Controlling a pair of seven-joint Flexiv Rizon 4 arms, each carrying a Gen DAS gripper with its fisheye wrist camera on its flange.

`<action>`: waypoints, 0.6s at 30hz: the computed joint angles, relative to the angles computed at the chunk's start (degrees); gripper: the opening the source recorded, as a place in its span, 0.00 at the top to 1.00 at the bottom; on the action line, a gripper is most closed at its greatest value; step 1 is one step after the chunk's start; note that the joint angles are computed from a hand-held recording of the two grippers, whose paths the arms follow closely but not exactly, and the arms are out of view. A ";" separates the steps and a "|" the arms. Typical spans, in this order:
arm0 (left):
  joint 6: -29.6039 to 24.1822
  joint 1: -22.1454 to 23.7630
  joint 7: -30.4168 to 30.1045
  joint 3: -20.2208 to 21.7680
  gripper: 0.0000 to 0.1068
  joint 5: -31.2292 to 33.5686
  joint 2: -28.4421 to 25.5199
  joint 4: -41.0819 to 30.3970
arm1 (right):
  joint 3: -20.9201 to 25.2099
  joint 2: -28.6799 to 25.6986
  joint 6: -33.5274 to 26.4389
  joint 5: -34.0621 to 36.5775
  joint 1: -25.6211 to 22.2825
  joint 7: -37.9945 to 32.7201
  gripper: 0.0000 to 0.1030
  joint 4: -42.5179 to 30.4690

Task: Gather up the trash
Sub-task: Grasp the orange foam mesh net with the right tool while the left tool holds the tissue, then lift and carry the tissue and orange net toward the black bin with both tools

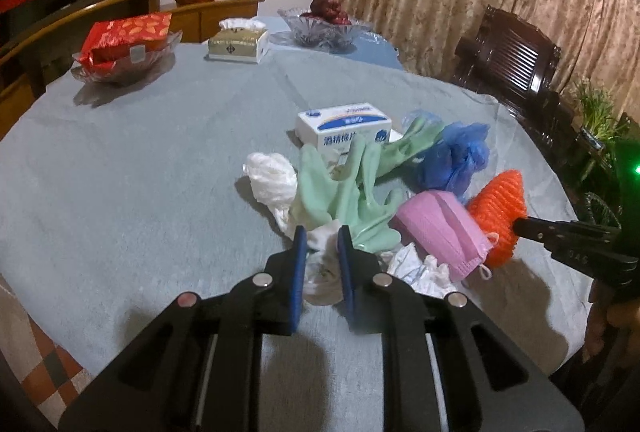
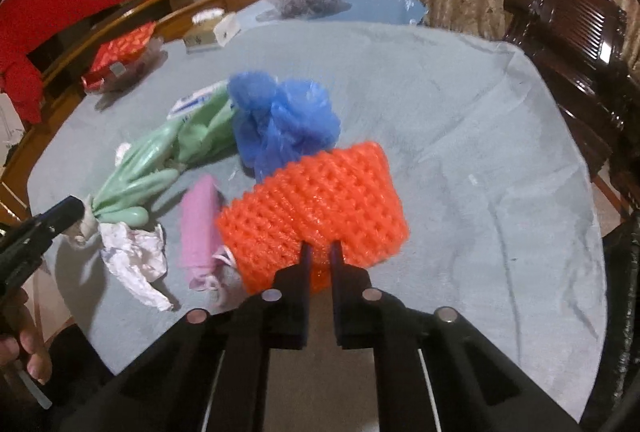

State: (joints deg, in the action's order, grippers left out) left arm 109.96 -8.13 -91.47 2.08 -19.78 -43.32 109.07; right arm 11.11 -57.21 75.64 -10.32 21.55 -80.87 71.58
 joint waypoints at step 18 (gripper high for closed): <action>3.30 -5.71 5.04 3.55 1.00 -2.90 5.40 1.20 | -2.95 9.29 9.63 -1.95 -1.11 2.62 0.92 10.76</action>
